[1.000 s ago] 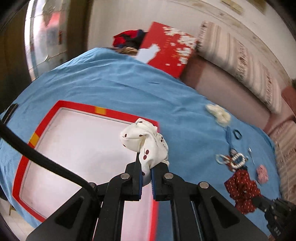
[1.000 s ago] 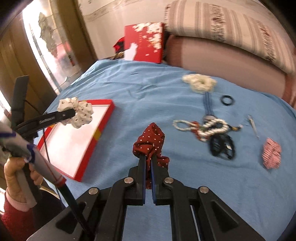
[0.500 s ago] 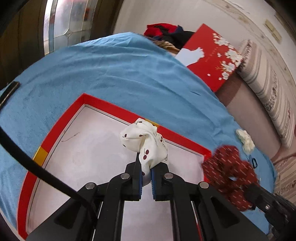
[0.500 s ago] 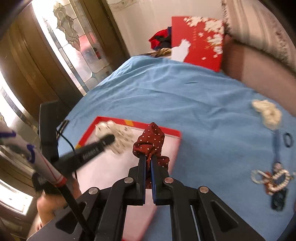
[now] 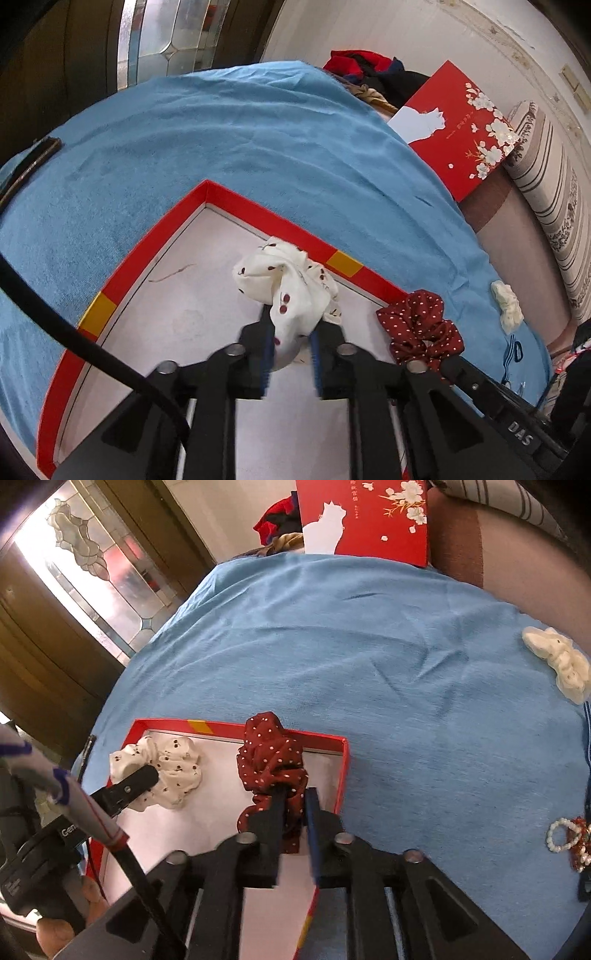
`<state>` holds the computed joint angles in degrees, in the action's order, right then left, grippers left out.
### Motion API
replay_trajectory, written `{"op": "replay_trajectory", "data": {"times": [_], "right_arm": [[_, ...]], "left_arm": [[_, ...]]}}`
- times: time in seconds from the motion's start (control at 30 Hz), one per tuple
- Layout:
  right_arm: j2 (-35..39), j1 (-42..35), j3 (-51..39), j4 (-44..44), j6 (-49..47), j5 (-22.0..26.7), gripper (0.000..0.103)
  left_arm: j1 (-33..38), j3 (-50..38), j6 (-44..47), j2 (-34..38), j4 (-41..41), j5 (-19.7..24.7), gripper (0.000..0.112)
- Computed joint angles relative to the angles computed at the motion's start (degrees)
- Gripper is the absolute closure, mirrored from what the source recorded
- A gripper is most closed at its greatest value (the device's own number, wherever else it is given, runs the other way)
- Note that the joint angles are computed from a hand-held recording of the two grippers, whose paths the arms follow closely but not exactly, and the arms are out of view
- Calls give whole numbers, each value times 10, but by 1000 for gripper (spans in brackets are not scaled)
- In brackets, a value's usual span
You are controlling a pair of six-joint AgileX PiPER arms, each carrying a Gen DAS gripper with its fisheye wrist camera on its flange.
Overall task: Organize jewelry
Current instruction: 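Carry both scrunchies into the tray and open both tools to release, then withdraw both open tools from the tray toward the jewelry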
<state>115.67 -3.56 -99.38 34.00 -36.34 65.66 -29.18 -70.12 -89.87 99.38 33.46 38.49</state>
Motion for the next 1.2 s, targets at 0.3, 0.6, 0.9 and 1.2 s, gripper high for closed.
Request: {"op": "replay_trajectory", "data": {"times": [0.3,0.6,0.9,1.2], "right_arm": [[-97,-80,103,6,-86,-17,63],[-163,-250,208,-27,-226,-52,58],[-83,-424,113,-43,-247,-18,58],[12,-500,-15,-19,-236,26,58]], "left_arm": [[-46,-26,-41,-7,53,52,76],[-147,-106,-18,28,76,128,75],[-249,-309,68,155,75,228,71],[-283,-521,158,298,15,283,70]]}}
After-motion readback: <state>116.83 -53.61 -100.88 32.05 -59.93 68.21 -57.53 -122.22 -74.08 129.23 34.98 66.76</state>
